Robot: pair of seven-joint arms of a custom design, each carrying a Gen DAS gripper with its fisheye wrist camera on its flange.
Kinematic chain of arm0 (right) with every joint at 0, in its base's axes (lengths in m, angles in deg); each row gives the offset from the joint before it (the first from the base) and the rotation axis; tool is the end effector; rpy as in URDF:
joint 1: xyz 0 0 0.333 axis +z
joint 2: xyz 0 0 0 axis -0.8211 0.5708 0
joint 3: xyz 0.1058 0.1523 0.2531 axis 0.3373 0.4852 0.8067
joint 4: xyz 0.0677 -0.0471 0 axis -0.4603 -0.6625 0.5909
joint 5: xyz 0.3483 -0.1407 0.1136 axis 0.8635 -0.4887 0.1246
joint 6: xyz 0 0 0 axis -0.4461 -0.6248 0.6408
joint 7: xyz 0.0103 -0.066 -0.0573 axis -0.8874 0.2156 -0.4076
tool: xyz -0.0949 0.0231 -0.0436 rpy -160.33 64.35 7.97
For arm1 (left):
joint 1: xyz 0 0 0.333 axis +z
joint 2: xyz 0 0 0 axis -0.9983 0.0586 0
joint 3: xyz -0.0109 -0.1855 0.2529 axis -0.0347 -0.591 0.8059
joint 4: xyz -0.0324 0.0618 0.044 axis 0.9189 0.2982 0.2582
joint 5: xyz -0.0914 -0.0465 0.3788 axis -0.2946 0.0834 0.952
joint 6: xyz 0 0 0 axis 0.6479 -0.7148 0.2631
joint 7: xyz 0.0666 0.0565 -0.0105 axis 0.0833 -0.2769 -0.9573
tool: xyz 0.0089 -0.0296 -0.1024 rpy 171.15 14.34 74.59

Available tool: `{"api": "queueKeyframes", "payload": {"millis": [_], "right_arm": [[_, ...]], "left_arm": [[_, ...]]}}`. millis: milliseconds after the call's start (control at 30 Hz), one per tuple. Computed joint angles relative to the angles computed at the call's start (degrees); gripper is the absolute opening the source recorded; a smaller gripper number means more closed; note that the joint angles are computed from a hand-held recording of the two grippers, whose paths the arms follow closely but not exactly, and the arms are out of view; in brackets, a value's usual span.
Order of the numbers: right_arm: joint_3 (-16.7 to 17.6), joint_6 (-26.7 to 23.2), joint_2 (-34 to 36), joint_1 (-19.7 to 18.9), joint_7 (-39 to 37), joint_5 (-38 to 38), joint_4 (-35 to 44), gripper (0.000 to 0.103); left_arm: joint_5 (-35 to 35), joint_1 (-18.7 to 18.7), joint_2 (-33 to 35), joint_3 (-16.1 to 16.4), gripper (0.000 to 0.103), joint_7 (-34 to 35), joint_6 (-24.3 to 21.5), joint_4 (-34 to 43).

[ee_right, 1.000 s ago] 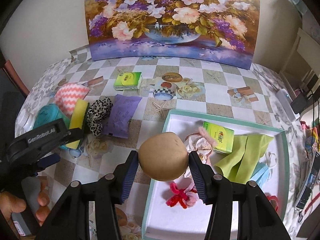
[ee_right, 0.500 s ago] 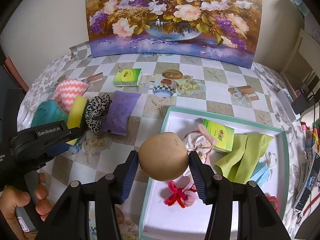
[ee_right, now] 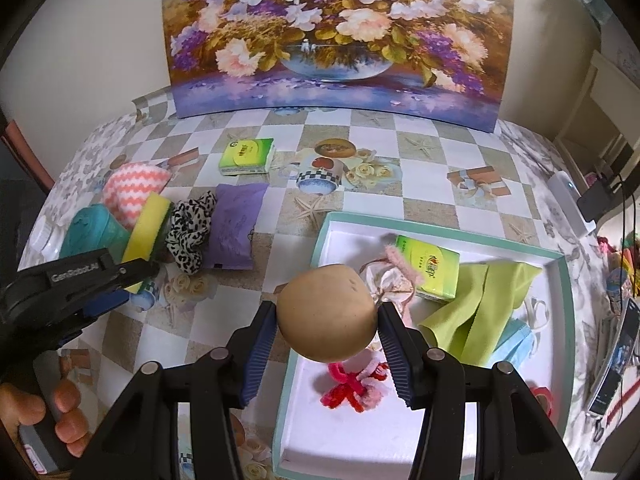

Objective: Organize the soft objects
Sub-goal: 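Lift the yellow sponge with the left gripper over the tray while the right gripper holds the ball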

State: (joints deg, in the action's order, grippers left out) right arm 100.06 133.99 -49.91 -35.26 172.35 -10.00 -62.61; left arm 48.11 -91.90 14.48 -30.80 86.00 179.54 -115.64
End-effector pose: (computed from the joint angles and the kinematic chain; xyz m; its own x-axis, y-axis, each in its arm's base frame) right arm 0.4098 0.2485 0.4148 0.2264 -0.9740 -0.0059 -0.8596 -0.1969 -0.4715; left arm 0.4024 -0.0570 0.3713 0.5793 -0.7224 0.3774 -0.6926 -0.6804 -0.2393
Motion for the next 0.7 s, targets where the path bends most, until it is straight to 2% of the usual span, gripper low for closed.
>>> {"api": "queueKeyframes", "payload": {"millis": [467, 567, 700], "right_arm": [[-0.4, -0.5, -1.0, -1.8, 1.9, 0.2, -0.9, 0.054], [-0.3, -0.8, -1.7, -3.4, 4.1, -1.8, -1.3, 0.054], [-2.0, 0.1, -3.8, -5.3, 5.9, -1.0, -3.4, 0.055]], "left_arm": [[2.3, -1.3, -5.5, -0.9, 0.044, 1.7, 0.5, -0.6], [3.2, -2.5, -5.8, -1.0, 0.044, 3.4, 0.1, 0.3], [4.1, -5.1, -5.5, -2.0, 0.044, 6.2, 0.3, 1.7]]}}
